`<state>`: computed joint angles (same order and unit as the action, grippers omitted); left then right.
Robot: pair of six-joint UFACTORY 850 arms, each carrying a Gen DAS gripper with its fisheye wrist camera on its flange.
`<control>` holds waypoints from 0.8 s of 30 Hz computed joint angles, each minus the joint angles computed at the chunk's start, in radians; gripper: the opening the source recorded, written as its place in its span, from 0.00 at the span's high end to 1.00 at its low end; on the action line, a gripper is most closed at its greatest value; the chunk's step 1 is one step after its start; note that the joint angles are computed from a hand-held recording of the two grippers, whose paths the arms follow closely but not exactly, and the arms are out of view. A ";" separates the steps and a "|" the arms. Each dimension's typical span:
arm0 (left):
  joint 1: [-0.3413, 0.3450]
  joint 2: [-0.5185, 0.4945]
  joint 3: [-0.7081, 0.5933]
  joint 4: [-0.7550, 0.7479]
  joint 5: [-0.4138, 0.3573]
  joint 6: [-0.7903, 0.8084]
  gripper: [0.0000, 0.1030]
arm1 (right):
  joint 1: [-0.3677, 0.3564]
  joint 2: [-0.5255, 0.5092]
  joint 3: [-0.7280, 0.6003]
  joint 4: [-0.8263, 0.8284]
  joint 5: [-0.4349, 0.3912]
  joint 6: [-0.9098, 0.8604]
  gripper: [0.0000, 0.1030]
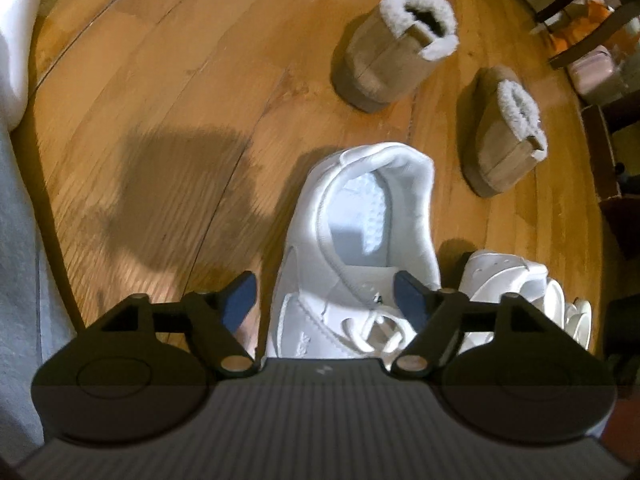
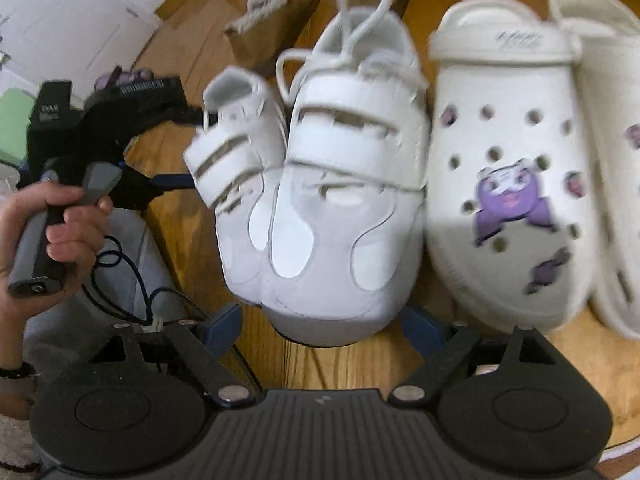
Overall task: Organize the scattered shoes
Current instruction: 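Lower the velcro sneaker beside the other sneaker and the clogs, right tool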
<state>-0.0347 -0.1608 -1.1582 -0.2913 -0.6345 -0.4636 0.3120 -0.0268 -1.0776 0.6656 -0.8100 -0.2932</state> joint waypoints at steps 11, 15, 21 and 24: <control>0.005 0.002 0.010 -0.012 0.000 0.001 0.16 | 0.020 -0.003 0.013 -0.055 0.082 -0.013 0.17; 0.005 0.001 0.009 -0.017 0.000 0.013 0.16 | 0.017 -0.004 0.006 -0.070 0.083 -0.016 0.17; -0.004 -0.014 0.005 -0.064 0.006 0.096 0.18 | 0.031 -0.002 -0.001 -0.143 0.102 0.042 0.20; -0.010 -0.016 0.007 -0.126 0.031 0.174 0.27 | 0.034 0.008 -0.004 -0.183 0.107 0.073 0.23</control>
<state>-0.0449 -0.1763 -1.1509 -0.4175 -0.6035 -0.2894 0.3463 -0.0190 -1.0816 0.4830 -0.7027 -0.2206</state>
